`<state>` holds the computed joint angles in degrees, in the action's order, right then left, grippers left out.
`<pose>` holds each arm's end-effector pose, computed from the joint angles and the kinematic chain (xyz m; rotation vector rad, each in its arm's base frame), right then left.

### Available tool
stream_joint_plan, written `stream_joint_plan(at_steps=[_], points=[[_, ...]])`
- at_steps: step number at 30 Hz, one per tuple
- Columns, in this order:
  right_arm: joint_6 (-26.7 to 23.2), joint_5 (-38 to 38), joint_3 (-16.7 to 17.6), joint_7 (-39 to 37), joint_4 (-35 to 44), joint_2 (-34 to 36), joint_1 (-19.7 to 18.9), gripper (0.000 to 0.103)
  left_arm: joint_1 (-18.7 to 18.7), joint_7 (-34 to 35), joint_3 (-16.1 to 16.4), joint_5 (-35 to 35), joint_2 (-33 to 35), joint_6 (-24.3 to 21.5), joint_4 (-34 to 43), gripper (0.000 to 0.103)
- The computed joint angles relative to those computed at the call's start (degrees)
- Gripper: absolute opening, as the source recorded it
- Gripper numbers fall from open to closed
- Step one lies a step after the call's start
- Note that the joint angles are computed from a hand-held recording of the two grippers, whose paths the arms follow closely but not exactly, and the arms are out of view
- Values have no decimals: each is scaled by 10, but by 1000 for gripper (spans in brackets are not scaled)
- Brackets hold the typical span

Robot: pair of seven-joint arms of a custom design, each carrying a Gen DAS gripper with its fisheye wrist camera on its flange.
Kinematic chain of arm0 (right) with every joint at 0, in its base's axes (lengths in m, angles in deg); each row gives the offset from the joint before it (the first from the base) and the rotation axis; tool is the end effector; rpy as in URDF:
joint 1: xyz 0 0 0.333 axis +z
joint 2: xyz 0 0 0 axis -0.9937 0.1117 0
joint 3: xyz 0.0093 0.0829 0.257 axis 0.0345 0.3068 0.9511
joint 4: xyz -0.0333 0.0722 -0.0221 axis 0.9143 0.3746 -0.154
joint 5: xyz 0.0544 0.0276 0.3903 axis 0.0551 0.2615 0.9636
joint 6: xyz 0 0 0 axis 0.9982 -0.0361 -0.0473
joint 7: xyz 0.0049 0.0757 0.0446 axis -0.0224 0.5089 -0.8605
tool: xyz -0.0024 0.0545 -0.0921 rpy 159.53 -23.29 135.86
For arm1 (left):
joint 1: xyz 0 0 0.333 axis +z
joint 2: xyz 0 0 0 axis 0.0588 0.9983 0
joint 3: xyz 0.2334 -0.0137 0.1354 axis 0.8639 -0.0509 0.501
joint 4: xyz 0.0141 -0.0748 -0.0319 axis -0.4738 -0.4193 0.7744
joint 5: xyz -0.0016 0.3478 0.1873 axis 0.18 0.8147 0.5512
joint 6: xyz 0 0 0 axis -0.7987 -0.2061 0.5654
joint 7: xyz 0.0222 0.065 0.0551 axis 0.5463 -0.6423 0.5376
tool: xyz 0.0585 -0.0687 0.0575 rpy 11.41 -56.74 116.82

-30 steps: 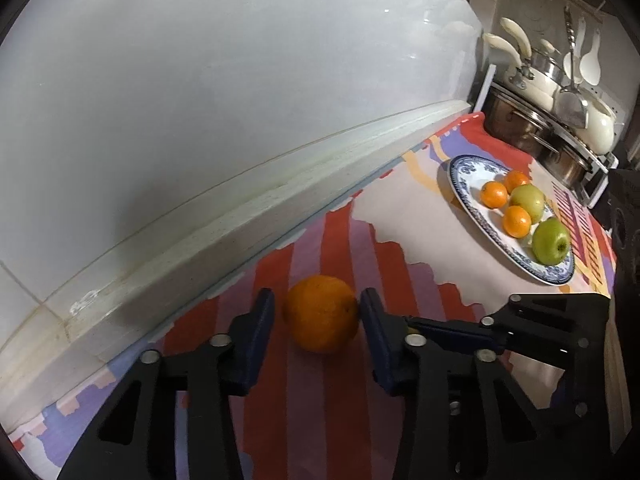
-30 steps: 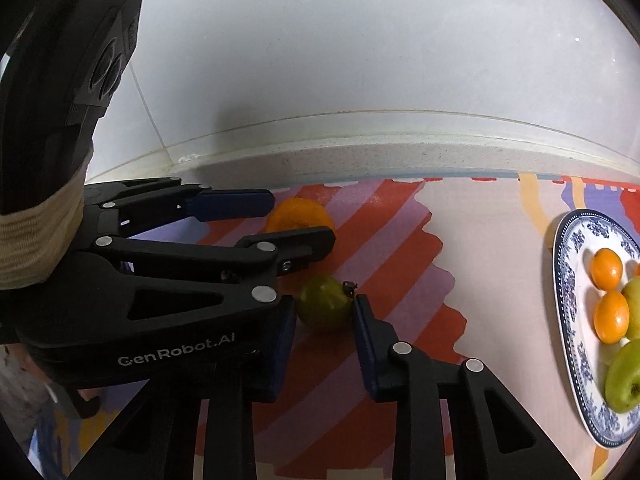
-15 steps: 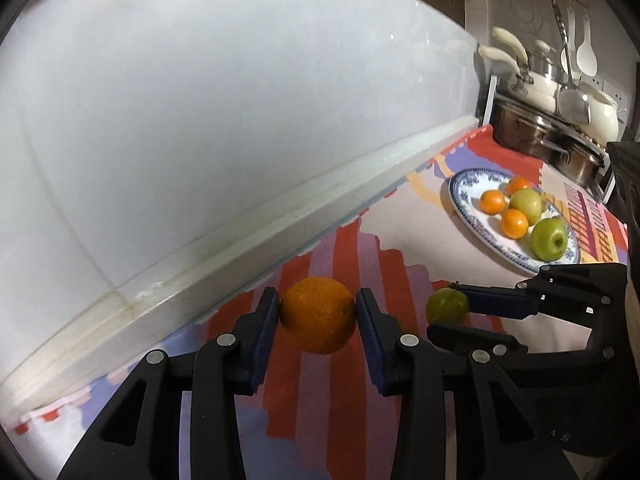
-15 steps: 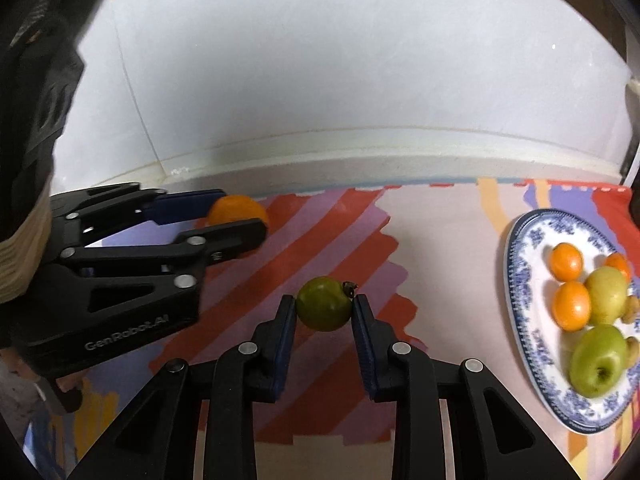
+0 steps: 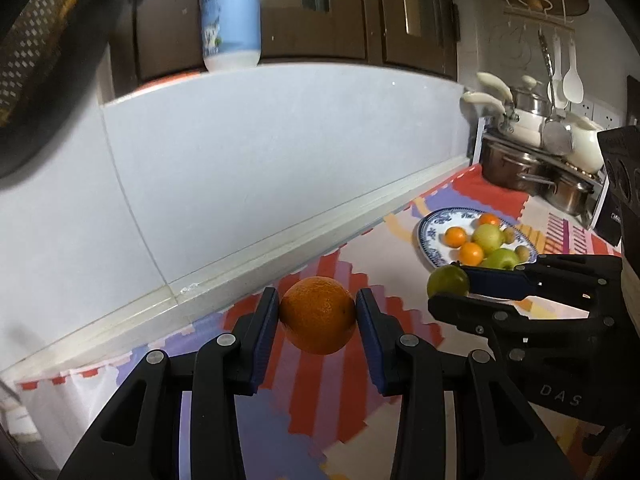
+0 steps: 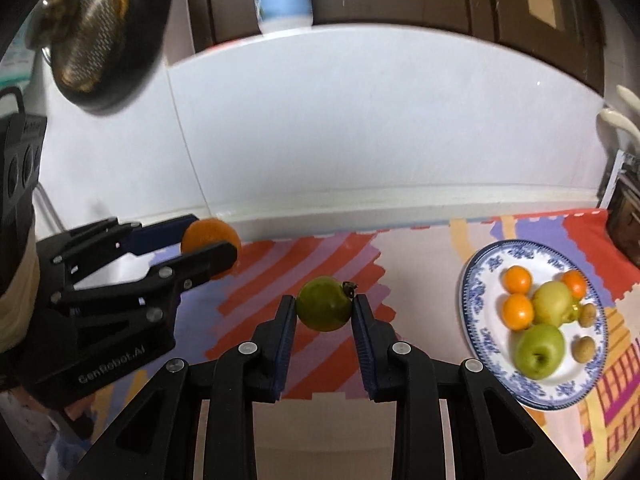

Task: Organize fruits
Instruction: 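Carry both fruits onto the plate and open both tools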

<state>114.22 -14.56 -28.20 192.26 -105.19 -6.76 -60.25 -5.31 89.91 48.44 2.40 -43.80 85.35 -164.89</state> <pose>0.5813 0.3027 0.4845 -1.6244 1.6580 -0.6502 0.6357 -0.2318 0.4956 -1.1055 2.1439 -1.1004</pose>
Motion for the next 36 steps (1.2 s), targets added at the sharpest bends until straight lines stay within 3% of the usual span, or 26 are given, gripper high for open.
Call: stream_joint_plan(at_steps=[10, 20, 29, 36], points=[[16, -65, 23, 57, -103, -110, -18, 30, -22, -36, -1, -35, -103, 35, -112, 39], [43, -103, 56, 86, -221, -225, -78, 30, -68, -105, 1, 13, -151, 64, -161, 39], [66, -45, 60, 17, -315, -314, -127, 30, -106, -254, 6, 162, -122, 69, -129, 39], [86, 18, 44, -70, -348, -338, -154, 30, -159, -402, 46, 320, -59, 45, -53, 39]])
